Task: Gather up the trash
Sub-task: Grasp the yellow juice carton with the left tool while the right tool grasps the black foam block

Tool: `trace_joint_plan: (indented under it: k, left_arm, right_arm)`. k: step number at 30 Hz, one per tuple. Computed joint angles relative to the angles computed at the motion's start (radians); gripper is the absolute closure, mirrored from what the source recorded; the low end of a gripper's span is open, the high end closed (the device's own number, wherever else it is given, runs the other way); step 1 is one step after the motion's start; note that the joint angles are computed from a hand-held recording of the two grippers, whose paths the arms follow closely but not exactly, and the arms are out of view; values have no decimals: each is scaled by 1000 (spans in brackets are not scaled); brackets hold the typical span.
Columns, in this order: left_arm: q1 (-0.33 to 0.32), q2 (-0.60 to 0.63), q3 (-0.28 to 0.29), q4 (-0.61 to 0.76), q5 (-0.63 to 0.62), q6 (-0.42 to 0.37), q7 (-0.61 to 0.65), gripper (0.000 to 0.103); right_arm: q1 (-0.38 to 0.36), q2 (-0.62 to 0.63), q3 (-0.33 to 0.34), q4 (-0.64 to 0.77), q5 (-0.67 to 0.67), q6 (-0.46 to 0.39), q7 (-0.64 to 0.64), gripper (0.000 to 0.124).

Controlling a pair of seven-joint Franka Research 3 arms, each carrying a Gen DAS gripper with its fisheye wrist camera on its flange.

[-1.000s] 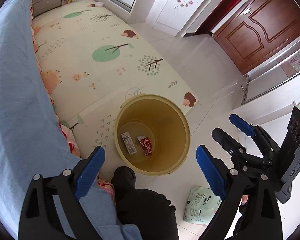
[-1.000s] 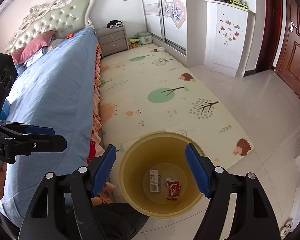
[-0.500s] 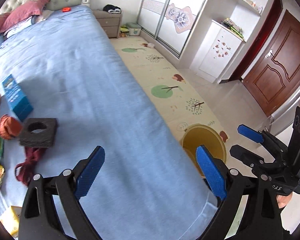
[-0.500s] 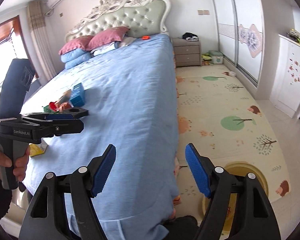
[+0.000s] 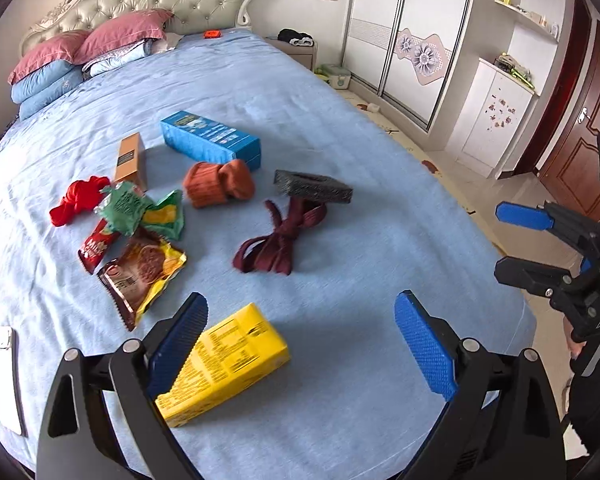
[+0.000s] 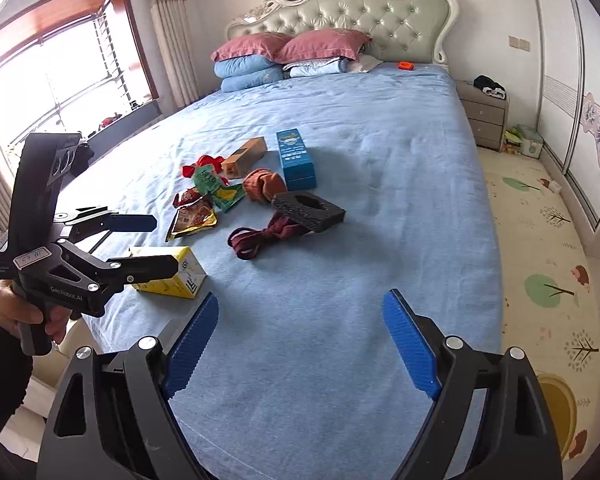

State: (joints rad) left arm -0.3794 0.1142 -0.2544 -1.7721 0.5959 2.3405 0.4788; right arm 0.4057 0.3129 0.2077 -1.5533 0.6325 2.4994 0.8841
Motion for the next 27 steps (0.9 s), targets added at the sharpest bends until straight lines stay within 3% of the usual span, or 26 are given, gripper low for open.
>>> trace_joint_plan:
  k: [5,10,16,19,20,21,22,23,27]
  left_arm:
    - [22,-88,-4,-135,3,20,59,9]
    - [44,-99,-6,-177,31,35,129,6]
    - [73,-79,5,-217,-97,105,313,7]
    - [80,-73,9,-232,-109,121,310,21]
    - [83,-70,10,-236,-122,125,313,37]
    - [86,-69,12,-240,-132,129,314,42]
    - [89,-72,14,-247,-140,140,309,56]
    - [93,-71,16,-250,-165,146,314,61]
    - [97,-75,17,-255,-152,156,279,61]
  right_arm:
    - [46,40,1,44,-64,-18,60,43]
    - [71,75,7,86,-103,-45,106,43]
    - [103,129,-7,163,-179,-54,169,43]
    - [114,165,-15,216,-216,-57,199,43]
    - [118,180,-18,239,-230,-62,210,43]
    - [123,196,-22,262,-244,-65,222,43]
    - [128,213,-27,287,-260,-68,235,44]
    - [136,229,-33,309,-279,-66,248,44]
    - [155,300,-49,413,-340,-78,288,51]
